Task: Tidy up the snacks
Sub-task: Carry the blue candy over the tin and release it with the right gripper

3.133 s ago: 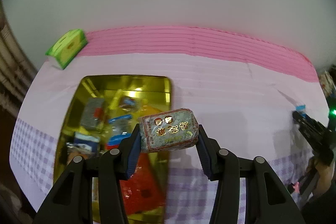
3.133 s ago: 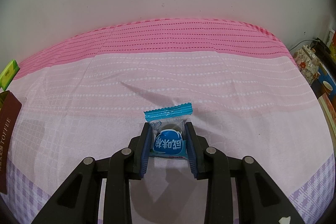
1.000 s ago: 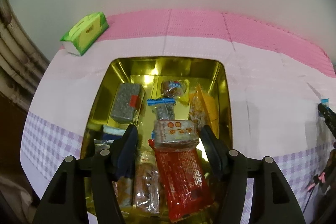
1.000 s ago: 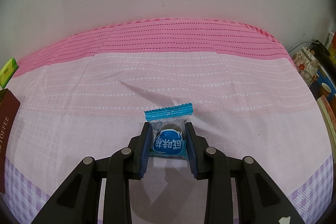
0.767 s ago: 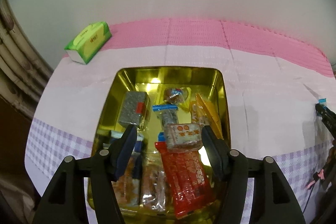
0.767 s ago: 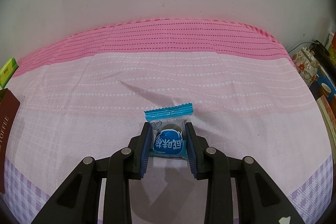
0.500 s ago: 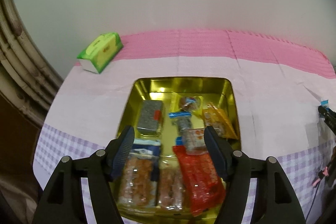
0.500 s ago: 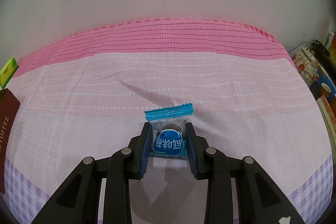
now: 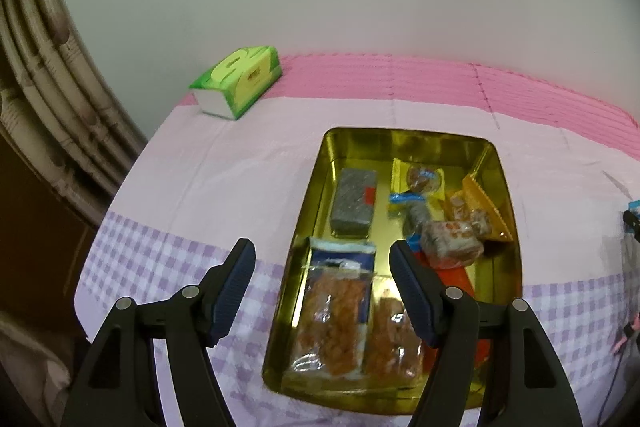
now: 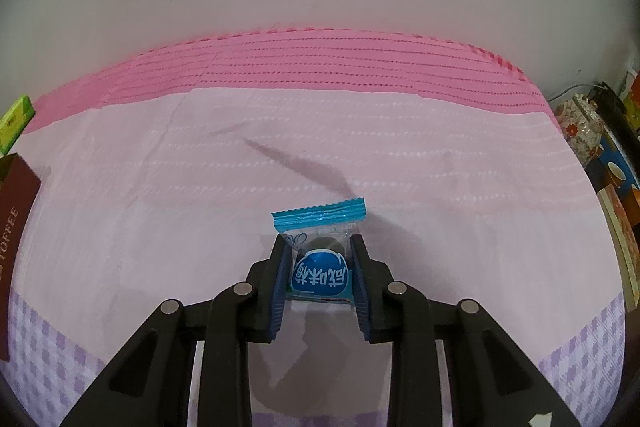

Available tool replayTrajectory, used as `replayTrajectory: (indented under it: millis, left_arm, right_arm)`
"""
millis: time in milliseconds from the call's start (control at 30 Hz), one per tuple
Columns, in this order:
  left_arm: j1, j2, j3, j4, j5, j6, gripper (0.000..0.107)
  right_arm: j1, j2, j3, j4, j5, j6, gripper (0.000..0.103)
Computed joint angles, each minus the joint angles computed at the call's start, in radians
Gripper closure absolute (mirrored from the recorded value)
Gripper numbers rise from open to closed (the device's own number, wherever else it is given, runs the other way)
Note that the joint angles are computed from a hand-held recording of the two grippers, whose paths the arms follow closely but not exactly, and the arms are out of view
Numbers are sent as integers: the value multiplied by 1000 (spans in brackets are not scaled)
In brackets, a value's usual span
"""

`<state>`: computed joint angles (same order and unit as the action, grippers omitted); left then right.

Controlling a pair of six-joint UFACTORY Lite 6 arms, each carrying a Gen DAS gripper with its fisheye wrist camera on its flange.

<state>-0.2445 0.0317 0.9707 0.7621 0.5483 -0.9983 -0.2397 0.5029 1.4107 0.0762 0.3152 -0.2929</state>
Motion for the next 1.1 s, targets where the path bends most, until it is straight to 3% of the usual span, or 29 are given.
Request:
replayTrajectory:
  millis: [267,567,1100]
  left_arm:
    - [8,-56,-78,67,-11,-57,31]
    - [55,-105,-121,37,-36,-24,31]
    - [178,-202,-224,-29,-29,64,31]
  right_arm:
    - [64,-101,-85,74,21,-45,76]
    - [248,-210,-129,297,98,-168,76]
    - [665,-191,-49,197,126,34,76]
